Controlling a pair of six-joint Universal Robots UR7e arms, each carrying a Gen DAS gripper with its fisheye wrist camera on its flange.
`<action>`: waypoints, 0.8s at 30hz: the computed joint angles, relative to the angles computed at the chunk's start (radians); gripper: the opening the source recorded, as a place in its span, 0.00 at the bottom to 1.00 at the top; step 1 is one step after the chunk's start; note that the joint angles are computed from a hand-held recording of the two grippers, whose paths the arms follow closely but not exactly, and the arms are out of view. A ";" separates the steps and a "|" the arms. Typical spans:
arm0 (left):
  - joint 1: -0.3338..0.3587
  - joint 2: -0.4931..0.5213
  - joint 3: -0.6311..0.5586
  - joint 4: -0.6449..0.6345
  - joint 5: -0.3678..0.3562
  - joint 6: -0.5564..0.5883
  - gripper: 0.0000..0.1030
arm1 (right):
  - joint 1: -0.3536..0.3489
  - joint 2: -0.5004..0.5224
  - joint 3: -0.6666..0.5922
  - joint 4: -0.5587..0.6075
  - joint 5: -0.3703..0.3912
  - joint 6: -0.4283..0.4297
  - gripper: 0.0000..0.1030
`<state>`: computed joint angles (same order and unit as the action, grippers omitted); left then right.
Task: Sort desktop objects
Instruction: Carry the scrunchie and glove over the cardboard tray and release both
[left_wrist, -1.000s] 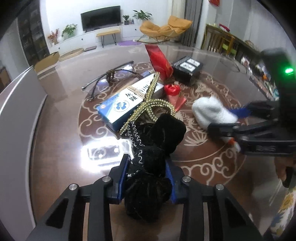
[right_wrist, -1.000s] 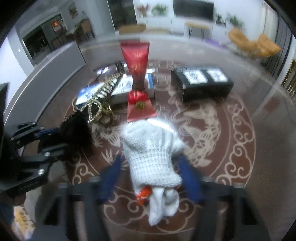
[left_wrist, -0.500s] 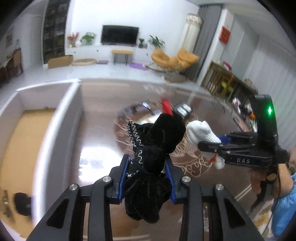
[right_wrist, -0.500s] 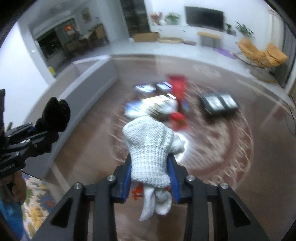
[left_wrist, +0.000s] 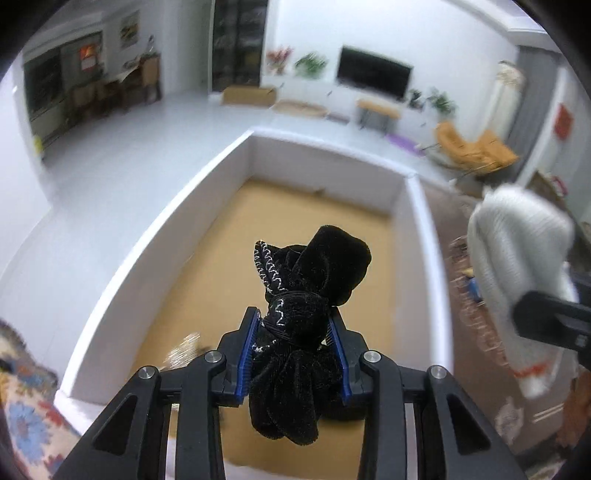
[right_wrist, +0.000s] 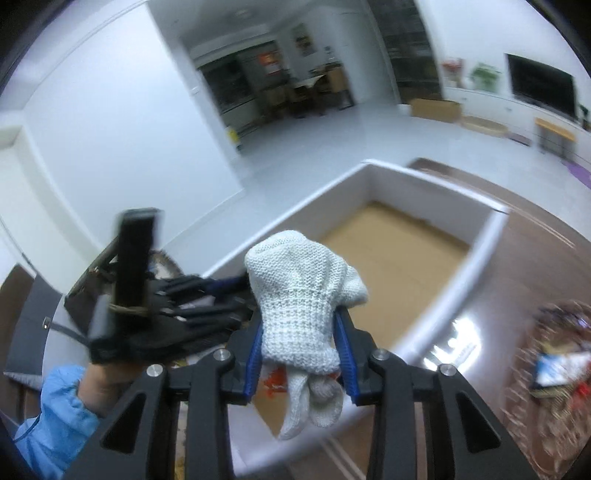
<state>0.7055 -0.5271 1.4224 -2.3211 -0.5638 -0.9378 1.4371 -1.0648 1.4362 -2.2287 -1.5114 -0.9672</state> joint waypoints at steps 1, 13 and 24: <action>0.007 -0.011 0.016 0.010 -0.010 -0.014 0.35 | 0.009 0.015 0.004 -0.003 -0.006 0.004 0.35; 0.001 -0.053 0.136 0.056 0.011 -0.140 0.84 | 0.001 0.104 0.043 -0.134 -0.084 0.008 0.73; -0.123 0.226 -0.146 -0.240 -0.055 0.264 0.91 | -0.280 -0.035 0.136 -0.564 0.053 -0.166 0.98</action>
